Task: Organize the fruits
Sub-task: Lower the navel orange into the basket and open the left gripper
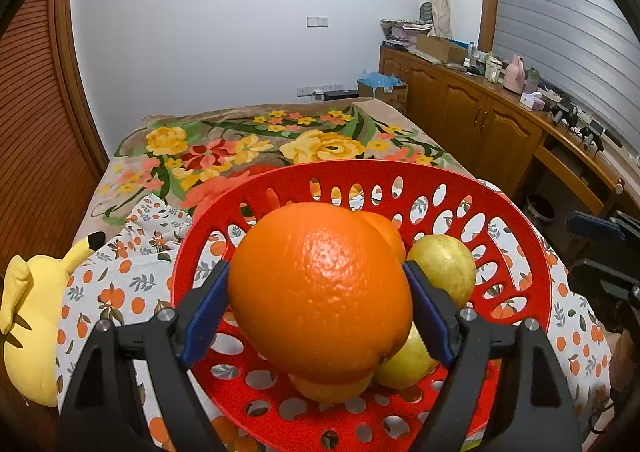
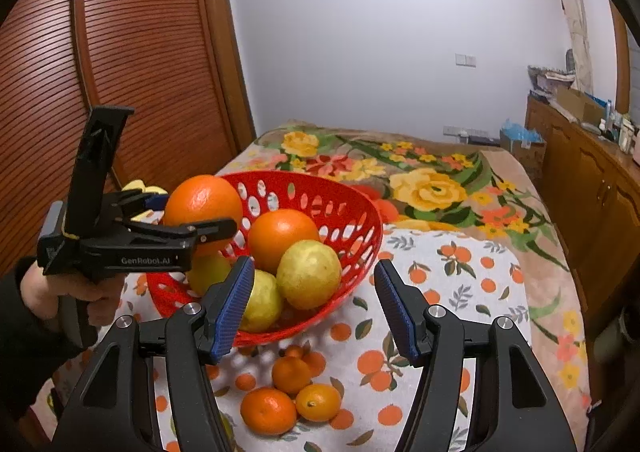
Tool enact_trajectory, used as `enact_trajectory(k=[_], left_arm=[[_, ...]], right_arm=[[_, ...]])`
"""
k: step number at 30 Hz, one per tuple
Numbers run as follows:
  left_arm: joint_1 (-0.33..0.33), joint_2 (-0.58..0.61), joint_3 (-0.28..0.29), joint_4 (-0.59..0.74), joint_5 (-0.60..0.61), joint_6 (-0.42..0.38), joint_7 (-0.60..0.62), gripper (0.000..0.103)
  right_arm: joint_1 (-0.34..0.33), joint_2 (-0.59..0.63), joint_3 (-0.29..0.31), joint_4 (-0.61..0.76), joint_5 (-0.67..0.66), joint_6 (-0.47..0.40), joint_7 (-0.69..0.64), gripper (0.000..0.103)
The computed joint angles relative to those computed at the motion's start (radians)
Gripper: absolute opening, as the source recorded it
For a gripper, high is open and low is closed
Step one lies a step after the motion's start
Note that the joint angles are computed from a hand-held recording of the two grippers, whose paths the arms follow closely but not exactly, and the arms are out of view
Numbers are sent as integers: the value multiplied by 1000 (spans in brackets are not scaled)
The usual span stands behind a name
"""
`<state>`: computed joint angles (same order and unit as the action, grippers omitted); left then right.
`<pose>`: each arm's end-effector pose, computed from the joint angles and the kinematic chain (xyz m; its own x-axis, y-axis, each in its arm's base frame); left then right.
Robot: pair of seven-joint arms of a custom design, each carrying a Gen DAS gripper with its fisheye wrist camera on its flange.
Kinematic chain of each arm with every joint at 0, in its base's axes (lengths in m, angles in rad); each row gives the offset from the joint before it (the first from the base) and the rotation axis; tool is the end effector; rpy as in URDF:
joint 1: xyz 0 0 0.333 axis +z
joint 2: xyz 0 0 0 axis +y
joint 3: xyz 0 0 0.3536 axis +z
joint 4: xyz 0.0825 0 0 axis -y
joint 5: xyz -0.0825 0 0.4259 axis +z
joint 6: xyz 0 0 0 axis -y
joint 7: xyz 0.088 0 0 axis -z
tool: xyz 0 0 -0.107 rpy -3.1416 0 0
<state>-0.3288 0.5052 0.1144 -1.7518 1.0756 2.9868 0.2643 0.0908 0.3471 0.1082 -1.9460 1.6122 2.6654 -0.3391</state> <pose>0.7051 -0.2285 0.3454 0.0308 -0.9992 0.0259 -0.6715 -0.0399 -0.7399 0.6659 0.1004 0.3275 0.6740 -0.7329 -0.0927 -0.4623 -0.3205 -0.8268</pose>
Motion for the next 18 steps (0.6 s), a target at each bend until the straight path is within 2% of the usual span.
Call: enact_trajectory(k=[12, 16, 18], left_arm=[[-12, -9, 11, -24, 18, 5, -44, 87], [-57, -50, 70, -64, 161, 47, -219, 88], [-91, -77, 101, -78, 288, 43, -345, 88]], right_arm=[[11, -44, -10, -52, 49, 12, -44, 64], [20, -52, -17, -64, 66, 19, -57, 64], [22, -62, -20, -79, 79, 17, -67, 64]])
